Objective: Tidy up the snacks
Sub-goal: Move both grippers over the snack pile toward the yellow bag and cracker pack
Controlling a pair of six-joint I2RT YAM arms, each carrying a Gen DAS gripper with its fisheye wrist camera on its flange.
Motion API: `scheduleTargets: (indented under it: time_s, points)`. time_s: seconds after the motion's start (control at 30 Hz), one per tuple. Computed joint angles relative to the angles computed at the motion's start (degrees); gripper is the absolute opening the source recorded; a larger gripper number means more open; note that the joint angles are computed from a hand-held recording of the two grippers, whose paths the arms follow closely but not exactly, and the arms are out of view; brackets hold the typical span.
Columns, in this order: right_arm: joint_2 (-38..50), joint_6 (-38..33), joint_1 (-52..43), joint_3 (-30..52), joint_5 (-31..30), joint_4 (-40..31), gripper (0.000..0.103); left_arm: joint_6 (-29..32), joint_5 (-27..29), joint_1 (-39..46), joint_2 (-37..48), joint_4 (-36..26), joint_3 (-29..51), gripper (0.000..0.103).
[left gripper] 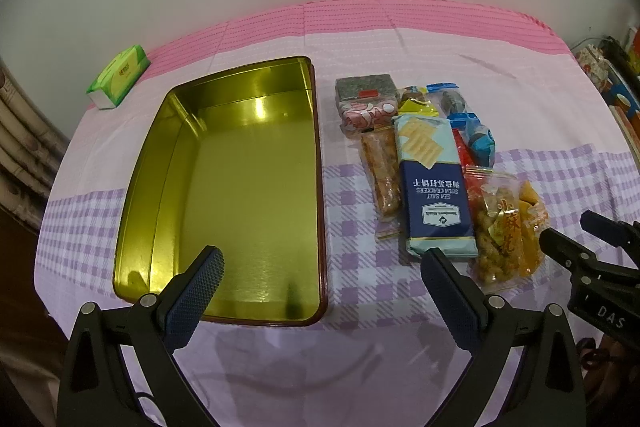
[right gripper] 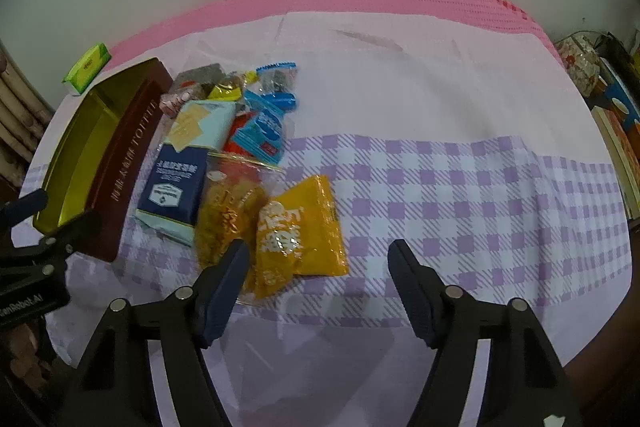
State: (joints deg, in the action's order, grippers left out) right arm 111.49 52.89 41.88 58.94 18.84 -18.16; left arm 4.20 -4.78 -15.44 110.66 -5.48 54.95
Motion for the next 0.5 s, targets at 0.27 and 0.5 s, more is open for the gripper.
scheduleTargets:
  time_s: [0.27,0.5]
  points:
    - [0.04,-1.43,-0.29,-0.95,-0.86,0.41,0.058,0.79,-0.09,0.57,1.17,0.09,0.83,0.099]
    - [-1.59,-1.22,-1.83,-3.99,-1.69,1.87,0.057,0.96,-0.09,0.34,1.73,-0.44,1.53,0.099]
